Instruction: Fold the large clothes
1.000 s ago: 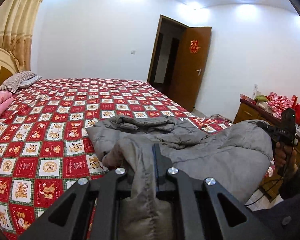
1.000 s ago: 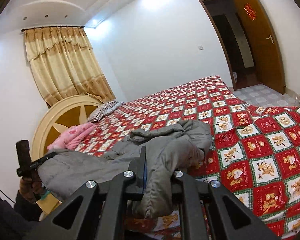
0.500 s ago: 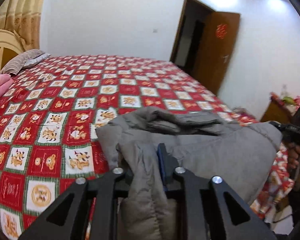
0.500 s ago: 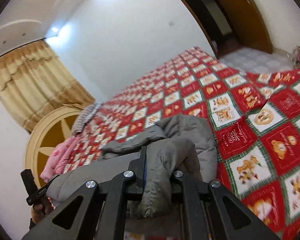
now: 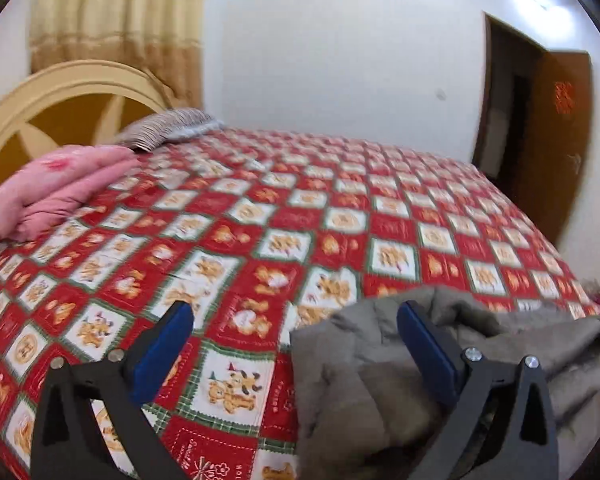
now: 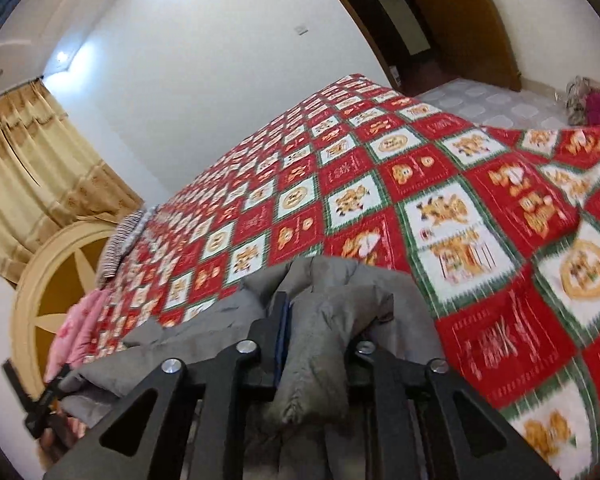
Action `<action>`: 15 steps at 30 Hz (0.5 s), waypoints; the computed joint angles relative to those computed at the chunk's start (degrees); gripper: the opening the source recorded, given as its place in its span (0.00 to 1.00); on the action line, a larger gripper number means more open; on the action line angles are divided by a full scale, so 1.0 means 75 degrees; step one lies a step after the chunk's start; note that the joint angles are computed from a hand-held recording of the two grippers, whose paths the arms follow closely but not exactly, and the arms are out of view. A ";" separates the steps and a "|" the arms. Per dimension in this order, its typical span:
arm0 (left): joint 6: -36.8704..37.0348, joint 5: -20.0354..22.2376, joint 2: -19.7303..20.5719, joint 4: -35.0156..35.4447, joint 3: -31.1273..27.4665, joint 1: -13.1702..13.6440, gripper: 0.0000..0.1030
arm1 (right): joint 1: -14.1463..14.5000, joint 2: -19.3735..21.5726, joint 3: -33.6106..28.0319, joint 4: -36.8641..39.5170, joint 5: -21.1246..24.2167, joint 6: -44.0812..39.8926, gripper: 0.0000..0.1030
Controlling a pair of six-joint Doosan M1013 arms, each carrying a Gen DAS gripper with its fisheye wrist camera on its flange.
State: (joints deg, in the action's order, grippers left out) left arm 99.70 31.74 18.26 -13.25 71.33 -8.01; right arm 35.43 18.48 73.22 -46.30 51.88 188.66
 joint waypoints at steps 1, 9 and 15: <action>-0.0142 -0.0411 -0.0149 0.0087 0.0231 -0.0028 1.00 | -0.0026 0.0103 -0.0147 0.0040 0.0126 -0.0170 0.30; -0.0624 -0.1639 -0.0465 0.0844 0.0744 -0.0349 1.00 | 0.0066 0.0421 -0.0401 -0.0717 0.0287 -0.0373 0.92; 0.0167 -0.1205 -0.0246 0.1398 0.0696 -0.0844 1.00 | 0.0260 0.0539 -0.0610 -0.1541 0.0935 -0.0033 0.92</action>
State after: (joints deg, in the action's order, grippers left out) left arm 100.95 22.70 16.42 -2.76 76.54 -14.34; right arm 37.38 22.52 68.65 -57.85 58.89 188.41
